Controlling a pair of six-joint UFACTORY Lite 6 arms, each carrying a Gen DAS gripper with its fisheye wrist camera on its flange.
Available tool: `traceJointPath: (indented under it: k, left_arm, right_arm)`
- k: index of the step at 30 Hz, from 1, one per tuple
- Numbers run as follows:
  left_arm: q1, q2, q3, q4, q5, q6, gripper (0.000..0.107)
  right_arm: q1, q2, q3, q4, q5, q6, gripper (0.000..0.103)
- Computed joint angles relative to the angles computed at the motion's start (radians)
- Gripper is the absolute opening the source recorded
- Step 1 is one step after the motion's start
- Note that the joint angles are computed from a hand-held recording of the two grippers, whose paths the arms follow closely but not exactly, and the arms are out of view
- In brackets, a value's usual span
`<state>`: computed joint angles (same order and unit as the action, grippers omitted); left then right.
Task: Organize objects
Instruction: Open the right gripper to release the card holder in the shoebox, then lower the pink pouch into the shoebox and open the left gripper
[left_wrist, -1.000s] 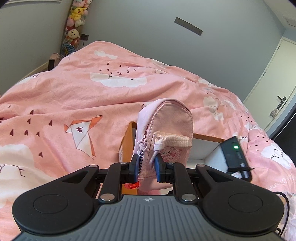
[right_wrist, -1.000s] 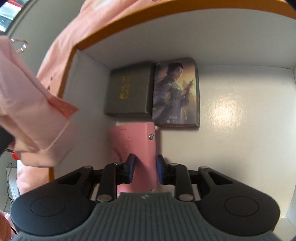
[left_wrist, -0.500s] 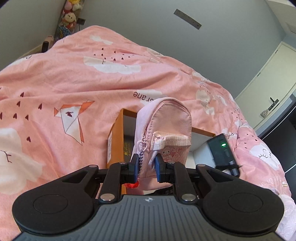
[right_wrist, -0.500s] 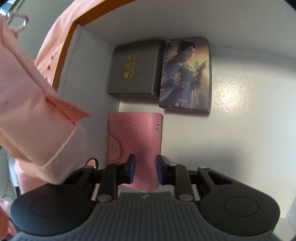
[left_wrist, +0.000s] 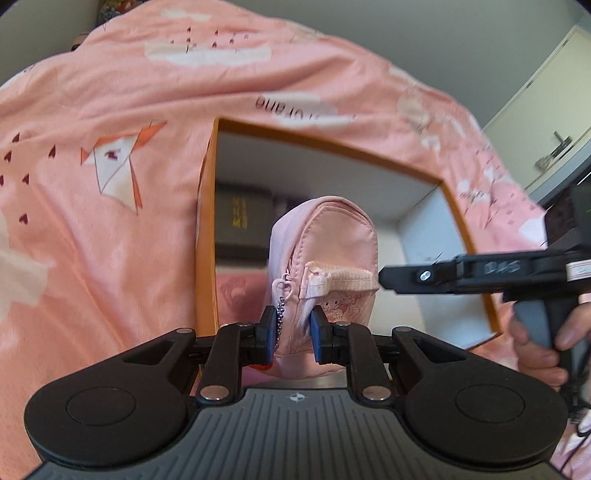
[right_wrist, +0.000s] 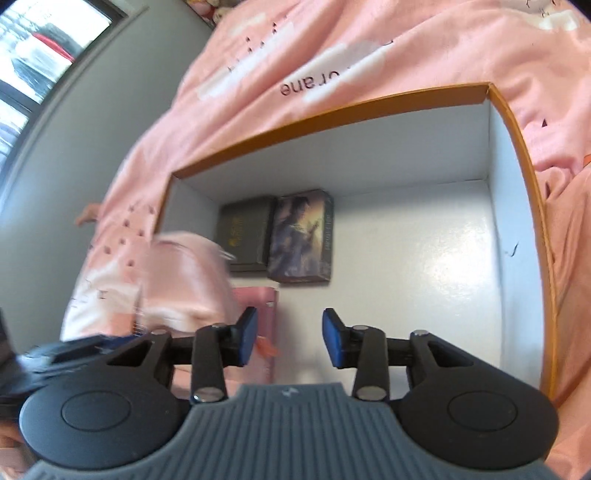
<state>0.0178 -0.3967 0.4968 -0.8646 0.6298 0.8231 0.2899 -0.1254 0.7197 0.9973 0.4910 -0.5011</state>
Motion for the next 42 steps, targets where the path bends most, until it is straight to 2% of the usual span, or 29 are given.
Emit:
traceJointPath:
  k: [2, 7, 9, 15, 17, 18, 20, 24, 28, 31, 36, 39, 42]
  left_arm:
    - [-0.033, -0.006, -0.006, 0.064, -0.028, -0.064, 0.021]
    - [-0.111, -0.016, 0.001, 0.187, -0.080, -0.194, 0.023]
    - [-0.136, -0.010, 0.005, 0.224, -0.102, -0.226, 0.024]
    - [-0.146, -0.015, 0.007, 0.263, -0.102, -0.247, 0.028]
    - [-0.129, -0.051, -0.004, 0.243, -0.087, -0.207, 0.045]
    - [-0.109, -0.073, -0.010, 0.210, -0.067, -0.159, 0.047]
    - [-0.069, -0.137, -0.027, 0.173, -0.035, -0.111, 0.063]
    - [0.050, -0.250, -0.049, 0.087, 0.042, -0.002, 0.063]
    - [0.172, -0.278, -0.059, 0.035, 0.089, 0.047, 0.064]
    - [0.239, -0.261, -0.064, 0.003, 0.106, 0.078, 0.064]
    - [0.289, -0.258, -0.085, -0.022, 0.135, 0.111, 0.064]
    - [0.286, -0.269, -0.111, -0.031, 0.140, 0.124, 0.064]
    - [0.257, -0.289, -0.131, -0.026, 0.131, 0.103, 0.064]
  right_arm:
    - [0.008, 0.002, -0.015, 0.079, -0.001, -0.063, 0.048]
    - [0.054, 0.021, -0.021, 0.195, 0.008, -0.140, 0.049]
    - [0.075, 0.099, -0.001, 0.286, -0.009, -0.226, 0.048]
    - [0.076, 0.285, 0.064, 0.468, 0.065, -0.377, 0.044]
    - [0.085, 0.290, 0.071, 0.471, 0.059, -0.387, 0.044]
    - [0.089, 0.290, 0.075, 0.472, 0.059, -0.395, 0.044]
    - [0.096, 0.290, 0.083, 0.463, 0.059, -0.399, 0.041]
    - [0.099, 0.280, 0.090, 0.443, 0.070, -0.398, 0.041]
    - [0.096, 0.285, 0.089, 0.457, 0.062, -0.410, 0.041]
    - [0.110, 0.300, 0.101, 0.481, 0.063, -0.429, 0.034]
    - [0.173, 0.286, 0.126, 0.470, -0.009, -0.471, 0.031]
    - [0.188, 0.326, 0.166, 0.365, -0.025, -0.355, 0.027]
    - [0.189, 0.354, 0.182, 0.340, -0.025, -0.310, 0.027]
